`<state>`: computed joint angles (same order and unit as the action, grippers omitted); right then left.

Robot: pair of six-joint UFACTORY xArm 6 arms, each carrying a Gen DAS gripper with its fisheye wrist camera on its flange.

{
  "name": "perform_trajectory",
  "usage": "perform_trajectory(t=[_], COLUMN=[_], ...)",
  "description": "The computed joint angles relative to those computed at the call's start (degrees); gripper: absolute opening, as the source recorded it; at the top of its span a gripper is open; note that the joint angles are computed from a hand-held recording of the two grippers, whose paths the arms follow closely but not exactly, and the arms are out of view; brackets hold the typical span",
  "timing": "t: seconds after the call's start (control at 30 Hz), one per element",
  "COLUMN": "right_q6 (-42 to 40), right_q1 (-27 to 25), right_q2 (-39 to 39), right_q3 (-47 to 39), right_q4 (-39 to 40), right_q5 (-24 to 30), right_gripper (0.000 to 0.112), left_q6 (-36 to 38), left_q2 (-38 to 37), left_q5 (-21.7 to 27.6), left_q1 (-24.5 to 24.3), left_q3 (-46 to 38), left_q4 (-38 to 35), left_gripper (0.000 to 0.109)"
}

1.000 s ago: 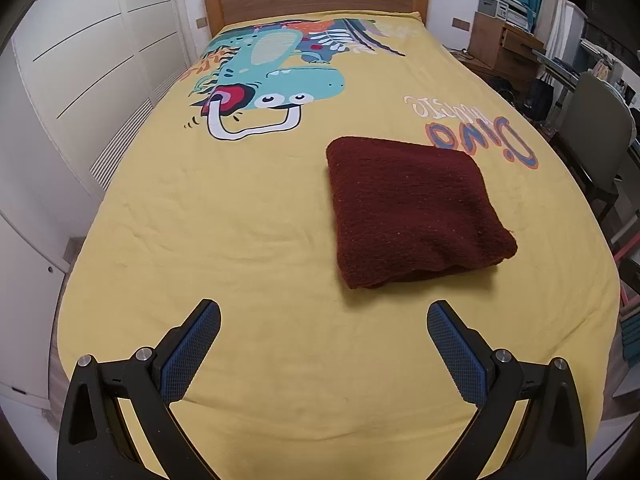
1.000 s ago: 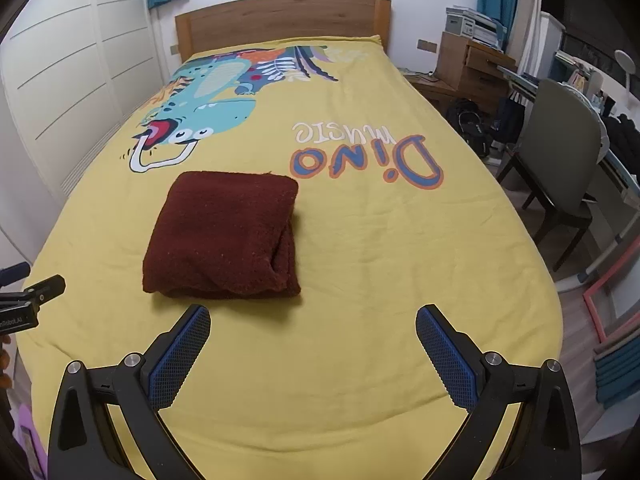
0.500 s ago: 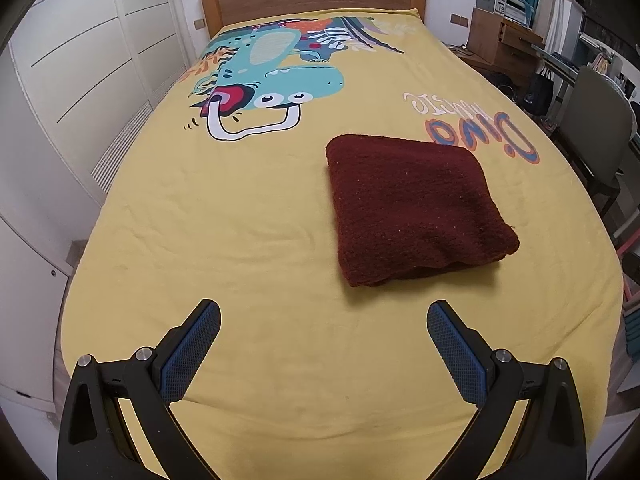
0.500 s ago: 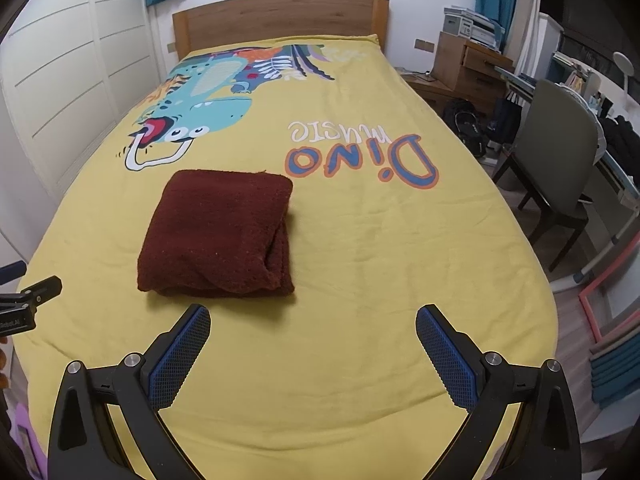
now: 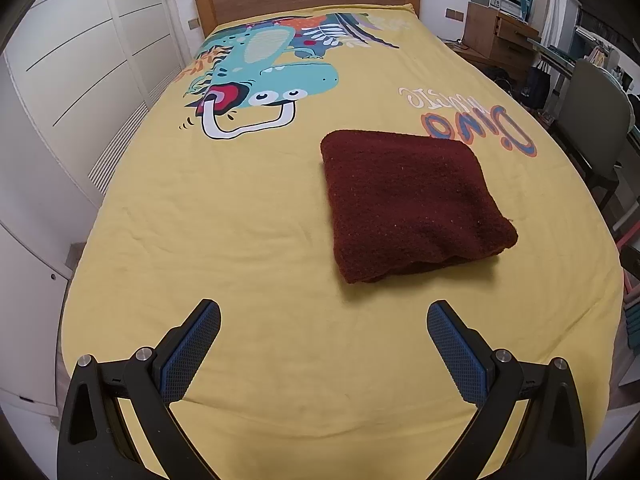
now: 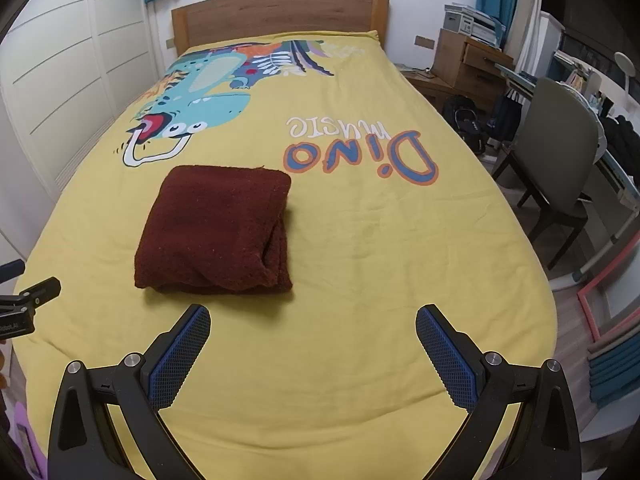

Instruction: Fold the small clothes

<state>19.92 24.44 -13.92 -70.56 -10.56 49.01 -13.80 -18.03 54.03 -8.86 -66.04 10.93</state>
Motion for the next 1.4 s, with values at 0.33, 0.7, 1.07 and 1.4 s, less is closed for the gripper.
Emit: perform_trajectory(t=[0.33,0.7,1.07,1.4], right_q6=[-0.4,-0.7,-1.0,-1.5], right_q1=[-0.2,-0.4,-0.5,-0.8], right_q2=[0.1,0.0,0.3,0.6], right_q3=[0.0,0.4,0.5,0.4], right_q4=[0.4,0.6,0.5,1.1], right_q5=[0.3,0.7,0.9,1.4], right_gripper=[0.103,0.103,0.103,0.103], left_q6=[0.3,0.5,0.4,0.5], left_q2=[0.1,0.2,0.3,0.2], left_q5=[0.3,0.4,0.6,0.4], left_q1=[-0.3,-0.6,-0.8,-0.8], left_q3=[0.1,0.3,0.4,0.7], left_q4=[0.1,0.1,0.0,-0.2], left_gripper=[0.102,0.102,0.102,0.102])
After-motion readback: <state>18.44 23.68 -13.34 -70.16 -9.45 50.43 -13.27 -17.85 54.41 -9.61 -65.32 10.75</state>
